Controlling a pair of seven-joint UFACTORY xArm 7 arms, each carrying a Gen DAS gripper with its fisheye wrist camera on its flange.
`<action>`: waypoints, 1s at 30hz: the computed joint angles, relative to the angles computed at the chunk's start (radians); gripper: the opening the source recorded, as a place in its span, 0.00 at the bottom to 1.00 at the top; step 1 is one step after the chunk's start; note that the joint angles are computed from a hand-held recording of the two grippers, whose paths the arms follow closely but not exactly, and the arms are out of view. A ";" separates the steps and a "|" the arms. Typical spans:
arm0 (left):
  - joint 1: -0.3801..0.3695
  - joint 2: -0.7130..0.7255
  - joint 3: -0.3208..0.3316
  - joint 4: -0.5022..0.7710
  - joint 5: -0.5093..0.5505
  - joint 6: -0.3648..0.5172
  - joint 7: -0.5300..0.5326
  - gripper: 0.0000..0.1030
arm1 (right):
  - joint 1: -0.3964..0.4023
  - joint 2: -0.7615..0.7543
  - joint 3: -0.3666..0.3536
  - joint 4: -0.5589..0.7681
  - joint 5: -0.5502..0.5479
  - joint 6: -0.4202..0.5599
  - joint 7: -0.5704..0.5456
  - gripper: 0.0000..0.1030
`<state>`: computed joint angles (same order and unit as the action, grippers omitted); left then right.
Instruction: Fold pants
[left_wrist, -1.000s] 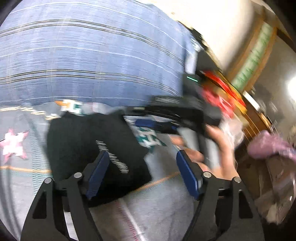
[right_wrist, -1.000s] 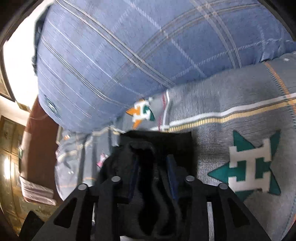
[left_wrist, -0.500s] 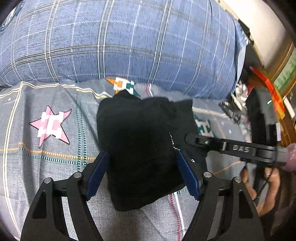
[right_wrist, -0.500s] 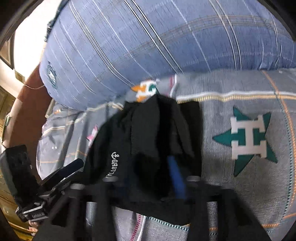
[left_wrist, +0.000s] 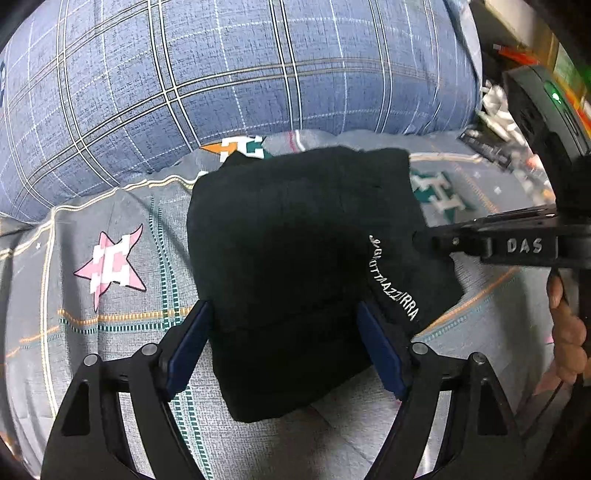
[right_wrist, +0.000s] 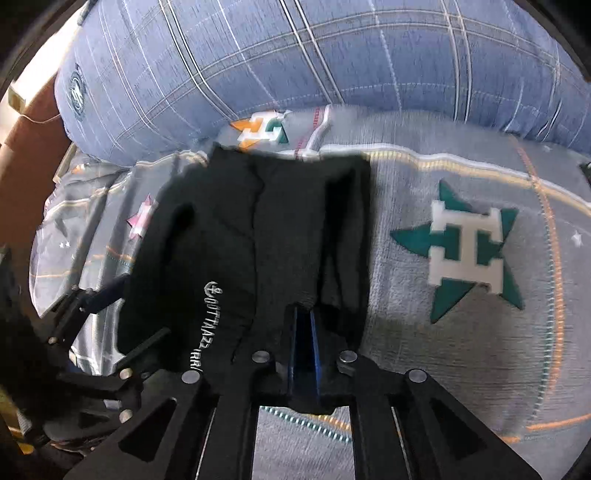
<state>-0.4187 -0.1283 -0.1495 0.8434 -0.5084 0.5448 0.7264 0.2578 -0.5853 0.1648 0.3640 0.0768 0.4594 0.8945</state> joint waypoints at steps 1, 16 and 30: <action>0.001 0.002 0.019 0.024 -0.049 0.049 0.025 0.78 | -0.015 -0.041 0.012 -0.012 -0.010 0.001 0.020 0.11; 0.217 0.261 0.029 0.313 -0.302 0.489 -0.110 0.79 | 0.137 -0.041 -0.210 -0.174 0.202 -0.309 0.009 0.62; 0.252 0.397 -0.023 0.462 -0.234 0.583 -0.199 0.69 | 0.067 0.068 -0.116 -0.101 0.189 -0.312 0.040 0.52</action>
